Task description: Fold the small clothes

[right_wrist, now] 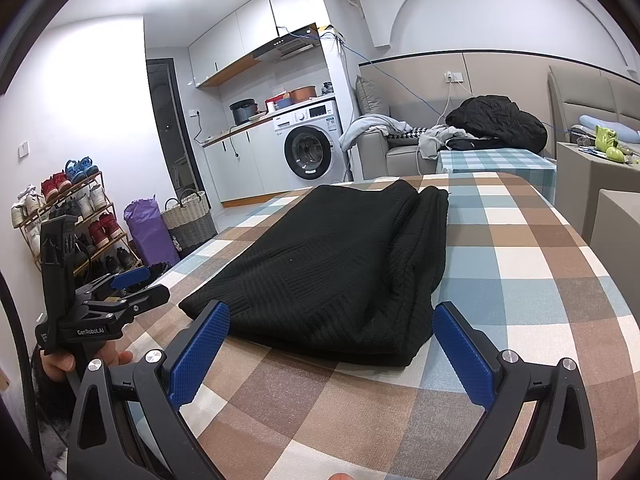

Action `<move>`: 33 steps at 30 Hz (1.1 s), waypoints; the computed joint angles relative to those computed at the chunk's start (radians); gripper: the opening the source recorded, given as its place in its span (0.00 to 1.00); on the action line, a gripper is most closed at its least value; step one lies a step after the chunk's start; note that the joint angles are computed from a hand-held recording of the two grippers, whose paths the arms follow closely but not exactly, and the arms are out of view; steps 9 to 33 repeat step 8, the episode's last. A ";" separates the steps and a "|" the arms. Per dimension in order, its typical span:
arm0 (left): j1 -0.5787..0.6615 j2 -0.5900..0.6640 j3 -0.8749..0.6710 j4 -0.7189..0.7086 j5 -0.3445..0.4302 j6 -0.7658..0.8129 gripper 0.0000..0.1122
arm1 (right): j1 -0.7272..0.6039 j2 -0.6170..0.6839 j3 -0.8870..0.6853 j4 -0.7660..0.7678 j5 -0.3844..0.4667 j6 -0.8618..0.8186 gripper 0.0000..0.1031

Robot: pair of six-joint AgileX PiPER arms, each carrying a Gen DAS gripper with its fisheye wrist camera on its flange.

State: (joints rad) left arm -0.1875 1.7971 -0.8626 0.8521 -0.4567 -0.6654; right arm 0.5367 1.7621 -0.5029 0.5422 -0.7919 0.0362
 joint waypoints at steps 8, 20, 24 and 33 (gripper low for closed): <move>0.000 0.000 -0.004 0.010 0.003 -0.010 0.91 | 0.005 0.000 0.000 0.006 0.000 -0.003 1.00; 0.000 0.000 -0.004 0.010 0.003 -0.010 0.91 | 0.005 0.000 0.000 0.006 0.000 -0.003 1.00; 0.000 0.000 -0.004 0.010 0.003 -0.010 0.91 | 0.005 0.000 0.000 0.006 0.000 -0.003 1.00; 0.000 0.000 -0.004 0.010 0.003 -0.010 0.91 | 0.005 0.000 0.000 0.006 0.000 -0.003 1.00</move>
